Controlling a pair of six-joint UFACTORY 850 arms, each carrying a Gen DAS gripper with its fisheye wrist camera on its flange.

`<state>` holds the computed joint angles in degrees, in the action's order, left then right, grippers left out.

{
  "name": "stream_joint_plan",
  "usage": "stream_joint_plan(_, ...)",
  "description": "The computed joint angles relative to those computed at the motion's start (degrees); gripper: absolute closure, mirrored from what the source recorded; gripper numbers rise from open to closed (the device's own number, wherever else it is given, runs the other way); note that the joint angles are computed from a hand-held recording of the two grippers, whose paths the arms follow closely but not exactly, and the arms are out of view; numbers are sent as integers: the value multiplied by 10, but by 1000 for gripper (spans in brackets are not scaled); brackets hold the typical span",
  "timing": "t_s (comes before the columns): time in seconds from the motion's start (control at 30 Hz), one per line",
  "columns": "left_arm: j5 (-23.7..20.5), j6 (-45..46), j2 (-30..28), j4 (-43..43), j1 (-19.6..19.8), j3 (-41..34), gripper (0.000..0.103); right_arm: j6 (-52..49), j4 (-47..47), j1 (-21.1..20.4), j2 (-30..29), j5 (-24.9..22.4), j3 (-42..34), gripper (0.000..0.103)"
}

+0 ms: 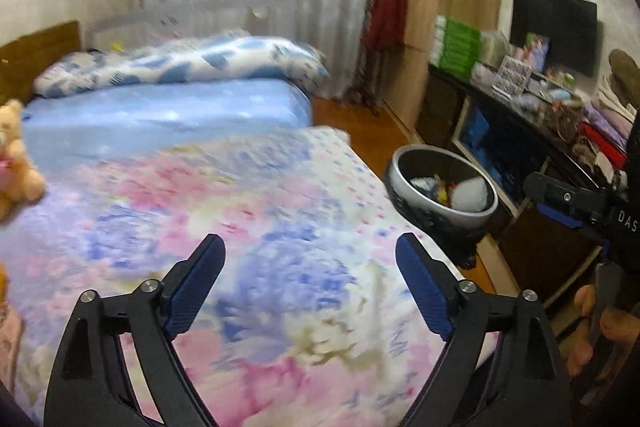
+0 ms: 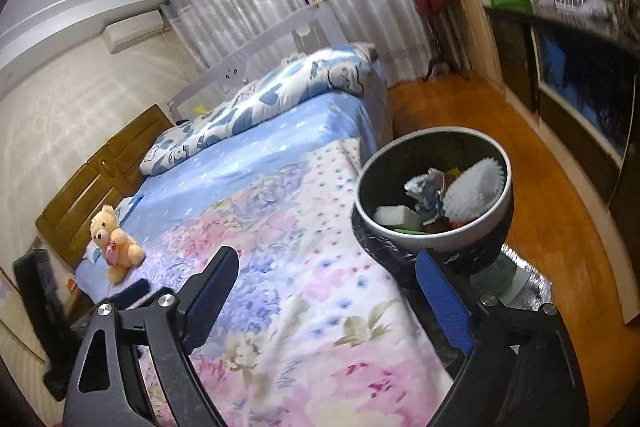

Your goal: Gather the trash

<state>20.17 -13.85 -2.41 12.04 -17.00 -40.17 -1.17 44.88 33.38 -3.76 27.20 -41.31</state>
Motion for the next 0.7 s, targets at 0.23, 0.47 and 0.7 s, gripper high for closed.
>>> stream_joint_plan(0.23, 99, 185, 84, -203, -1, 79, 0, -207, 173, 119, 12, 202, -3, 0)
stream_joint_plan(0.47, 137, 232, 98, -264, 1, 106, 0, -283, 198, 162, -30, 270, -25, 0)
stream_joint_plan(0.7, 156, 269, 110, -321, -2, 122, 0, -267, 188, 171, -38, 257, -20, 0)
